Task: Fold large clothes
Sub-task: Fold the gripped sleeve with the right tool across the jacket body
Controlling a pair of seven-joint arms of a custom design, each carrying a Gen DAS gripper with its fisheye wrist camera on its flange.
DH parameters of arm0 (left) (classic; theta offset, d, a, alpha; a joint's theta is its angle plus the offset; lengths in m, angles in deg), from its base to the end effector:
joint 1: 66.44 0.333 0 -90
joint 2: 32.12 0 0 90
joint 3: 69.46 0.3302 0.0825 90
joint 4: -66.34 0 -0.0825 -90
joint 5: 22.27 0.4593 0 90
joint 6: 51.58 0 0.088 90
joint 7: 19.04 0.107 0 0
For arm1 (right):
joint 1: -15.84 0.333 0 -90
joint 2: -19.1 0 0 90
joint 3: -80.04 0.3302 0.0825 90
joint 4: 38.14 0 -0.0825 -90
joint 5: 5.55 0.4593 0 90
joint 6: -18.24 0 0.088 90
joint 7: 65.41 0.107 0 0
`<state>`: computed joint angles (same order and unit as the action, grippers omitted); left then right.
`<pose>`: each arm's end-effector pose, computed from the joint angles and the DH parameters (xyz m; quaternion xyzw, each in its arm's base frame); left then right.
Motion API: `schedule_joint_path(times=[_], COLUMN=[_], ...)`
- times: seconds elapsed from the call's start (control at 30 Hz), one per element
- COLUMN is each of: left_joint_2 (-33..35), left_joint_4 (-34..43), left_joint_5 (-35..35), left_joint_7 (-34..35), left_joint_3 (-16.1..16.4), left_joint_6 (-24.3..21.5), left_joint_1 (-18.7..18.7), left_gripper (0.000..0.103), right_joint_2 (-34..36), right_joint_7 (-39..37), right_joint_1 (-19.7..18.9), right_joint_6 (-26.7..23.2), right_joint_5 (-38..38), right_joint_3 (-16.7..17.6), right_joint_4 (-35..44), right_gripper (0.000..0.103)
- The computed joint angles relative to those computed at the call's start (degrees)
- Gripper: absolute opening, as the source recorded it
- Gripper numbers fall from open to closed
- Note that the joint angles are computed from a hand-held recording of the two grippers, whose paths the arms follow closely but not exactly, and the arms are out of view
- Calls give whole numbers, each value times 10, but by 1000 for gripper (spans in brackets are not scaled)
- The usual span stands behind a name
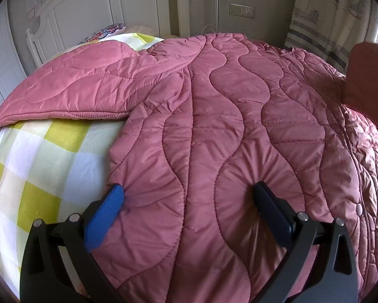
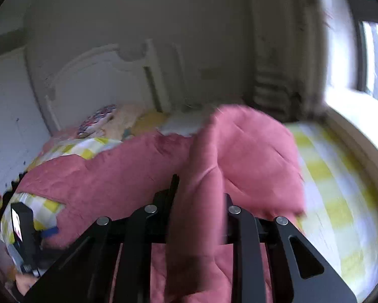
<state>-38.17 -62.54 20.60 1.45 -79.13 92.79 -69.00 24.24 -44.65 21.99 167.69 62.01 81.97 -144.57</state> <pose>0.5828 -0.1337 0.4201 -0.8040 0.5000 -0.1508 0.2842 0.6954 0.0781 0.5196 -0.7408 0.4462 -0.1552 0.4776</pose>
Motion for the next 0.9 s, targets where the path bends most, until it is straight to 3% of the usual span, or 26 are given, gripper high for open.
schedule_joint_path(times=[0.07, 0.1, 0.13, 0.17, 0.2, 0.3, 0.37, 0.43, 0.53, 0.63, 0.73, 0.8, 0.83, 0.9], left_joint_2=[0, 0, 0, -1, 0, -1, -1, -1, -1, -1, -1, -1, -1, 0], left_joint_4=[0, -1, -1, -1, -1, -2, -2, -2, -2, -2, -2, -3, -2, -4], left_joint_5=[0, -1, -1, -1, -2, -3, -2, -2, -1, -1, -1, 0, 1, 3], left_joint_7=[0, 0, 0, 0, 1, 1, 0, 0, 0, 0, 0, -2, -2, -3], left_joint_3=[0, 0, 1, 1, 1, 1, 1, 1, 0, 0, 0, 0, 0, 1], left_joint_6=[0, 1, 2, 2, 3, 4, 3, 3, 3, 3, 3, 4, 2, 6], left_joint_1=[0, 0, 0, 0, 1, 1, 1, 1, 1, 1, 1, 2, 1, 2], left_gripper=[101, 101, 101, 101, 101, 101, 101, 101, 101, 101, 101, 101, 101, 101], right_joint_2=[30, 42, 62, 77, 85, 69, 48, 44, 65, 110, 162, 203, 203, 208], right_joint_7=[26, 44, 74, 97, 94, 41, -14, -16, 56, 219, 371, 405, 393, 424], right_joint_1=[6, 7, 4, 1, -11, -27, -25, -15, -9, 10, 46, 4, -13, -21], right_joint_6=[-30, -50, -99, -135, -169, -174, -122, -60, 17, 90, 97, 24, 12, 15], right_joint_5=[-11, -25, -49, -57, -31, 18, 47, 27, -49, -221, -395, -395, -360, -375], right_joint_3=[8, 11, 12, 16, 23, 31, 28, 19, 3, -34, -97, -72, -63, -59], right_joint_4=[46, 63, 93, 114, 123, 95, 61, 49, 56, 78, 99, 142, 146, 152], right_gripper=[24, 30, 61, 85, 97, 98, 98, 98, 98, 98, 98, 99, 98, 98])
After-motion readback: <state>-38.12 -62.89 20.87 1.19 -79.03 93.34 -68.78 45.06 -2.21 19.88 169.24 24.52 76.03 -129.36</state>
